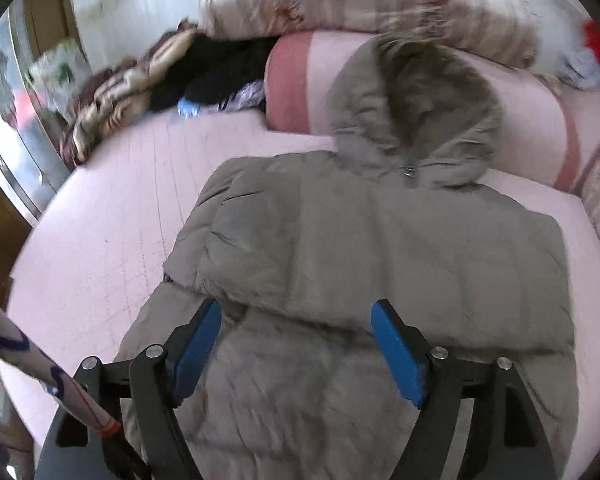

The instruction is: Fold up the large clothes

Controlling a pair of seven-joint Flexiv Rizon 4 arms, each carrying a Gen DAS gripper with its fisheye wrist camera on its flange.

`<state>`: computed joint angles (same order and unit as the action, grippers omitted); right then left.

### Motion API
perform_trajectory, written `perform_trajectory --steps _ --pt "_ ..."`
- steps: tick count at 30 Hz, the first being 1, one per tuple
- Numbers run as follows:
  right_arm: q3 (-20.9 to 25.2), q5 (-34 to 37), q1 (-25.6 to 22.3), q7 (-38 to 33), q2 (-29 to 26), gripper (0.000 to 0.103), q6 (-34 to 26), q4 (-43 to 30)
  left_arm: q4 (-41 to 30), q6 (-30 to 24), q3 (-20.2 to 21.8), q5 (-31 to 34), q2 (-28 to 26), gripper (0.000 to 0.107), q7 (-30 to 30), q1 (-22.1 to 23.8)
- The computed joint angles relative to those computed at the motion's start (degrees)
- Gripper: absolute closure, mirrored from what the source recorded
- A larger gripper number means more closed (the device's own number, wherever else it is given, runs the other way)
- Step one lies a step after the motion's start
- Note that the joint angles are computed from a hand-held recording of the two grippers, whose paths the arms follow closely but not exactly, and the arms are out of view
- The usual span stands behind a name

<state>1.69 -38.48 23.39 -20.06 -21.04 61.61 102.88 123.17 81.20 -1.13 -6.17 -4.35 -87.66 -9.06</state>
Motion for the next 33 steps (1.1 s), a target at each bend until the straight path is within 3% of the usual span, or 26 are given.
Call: perform_trajectory --steps 6,12,17,24,30,33 --pt "1.2 -5.6 -4.5 11.6 14.7 0.021 5.2 19.8 -4.4 -1.7 -3.3 -7.1 -2.5 0.041 8.2 -0.5" --pt "6.5 -8.7 -12.4 23.8 27.8 0.021 8.1 35.6 -11.1 -5.9 -1.3 1.2 -5.6 0.041 2.6 -3.8" --pt "10.7 -7.7 -16.9 27.6 35.1 0.021 8.0 43.1 -13.2 -7.8 -0.1 6.1 -6.1 0.041 -3.2 -5.7" --pt "12.4 -12.2 -21.1 29.8 35.5 0.021 8.9 44.2 -16.7 -12.6 -0.3 9.0 -8.4 0.041 -6.5 -6.3" --pt "10.2 -23.8 -24.4 36.0 33.3 0.021 9.2 42.5 -24.7 -15.3 -1.2 7.3 -14.2 0.041 -6.7 -5.8" --pt "7.4 -32.5 -26.7 42.0 31.2 0.021 13.2 41.6 -32.0 -17.3 -1.9 5.0 -19.8 0.039 -6.1 -5.7"
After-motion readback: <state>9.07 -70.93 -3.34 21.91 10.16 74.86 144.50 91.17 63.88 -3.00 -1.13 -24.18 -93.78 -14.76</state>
